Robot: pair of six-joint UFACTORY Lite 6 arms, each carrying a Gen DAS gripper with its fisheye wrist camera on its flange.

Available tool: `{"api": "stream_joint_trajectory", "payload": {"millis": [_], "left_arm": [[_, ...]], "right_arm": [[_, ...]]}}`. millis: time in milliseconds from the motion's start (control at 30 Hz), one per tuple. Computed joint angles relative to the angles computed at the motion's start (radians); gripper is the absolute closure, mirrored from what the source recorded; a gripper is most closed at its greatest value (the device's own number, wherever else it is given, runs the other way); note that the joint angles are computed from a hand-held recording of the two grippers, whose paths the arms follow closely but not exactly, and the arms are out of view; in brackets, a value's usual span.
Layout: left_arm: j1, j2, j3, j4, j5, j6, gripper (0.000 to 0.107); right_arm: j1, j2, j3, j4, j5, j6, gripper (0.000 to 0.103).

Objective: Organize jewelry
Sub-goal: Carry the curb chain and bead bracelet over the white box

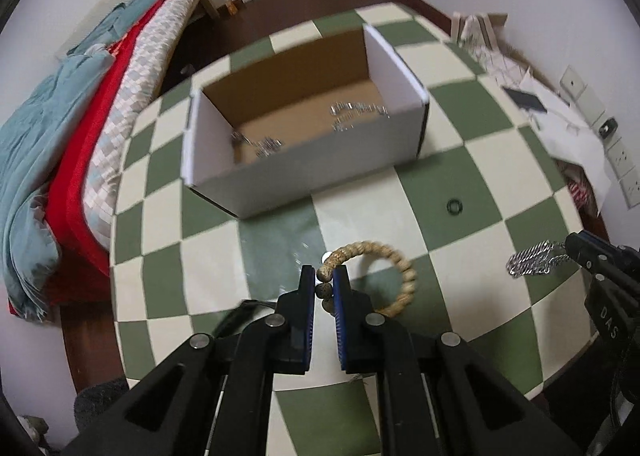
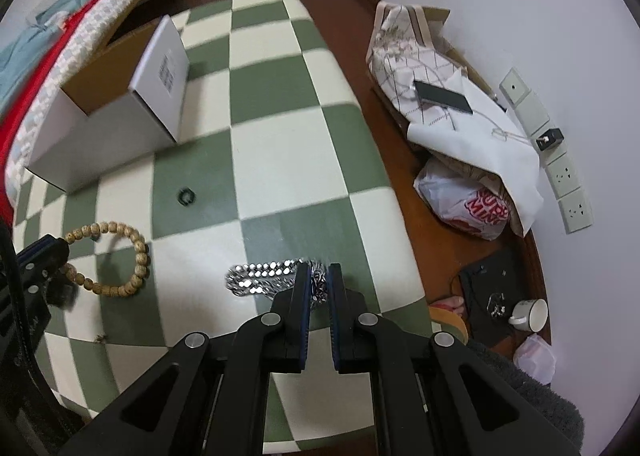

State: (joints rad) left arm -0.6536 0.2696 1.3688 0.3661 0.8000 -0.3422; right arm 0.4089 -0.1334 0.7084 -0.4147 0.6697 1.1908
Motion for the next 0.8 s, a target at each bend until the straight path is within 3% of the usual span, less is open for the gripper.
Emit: {"api": "stream_joint_trajectory", "payload": {"millis": [400, 800], "left_arm": [[0.105, -0.054, 0.15, -0.047, 0.053, 0.085, 0.101], [0.193, 0.04, 0.431, -0.106, 0.128, 0.15, 0.101]], "right_arm": [[0.1, -0.049, 0.234, -0.041, 0.191, -0.011, 0.095], [0.163, 0.264, 0.773, -0.11, 0.337, -0.132, 0.095]]}}
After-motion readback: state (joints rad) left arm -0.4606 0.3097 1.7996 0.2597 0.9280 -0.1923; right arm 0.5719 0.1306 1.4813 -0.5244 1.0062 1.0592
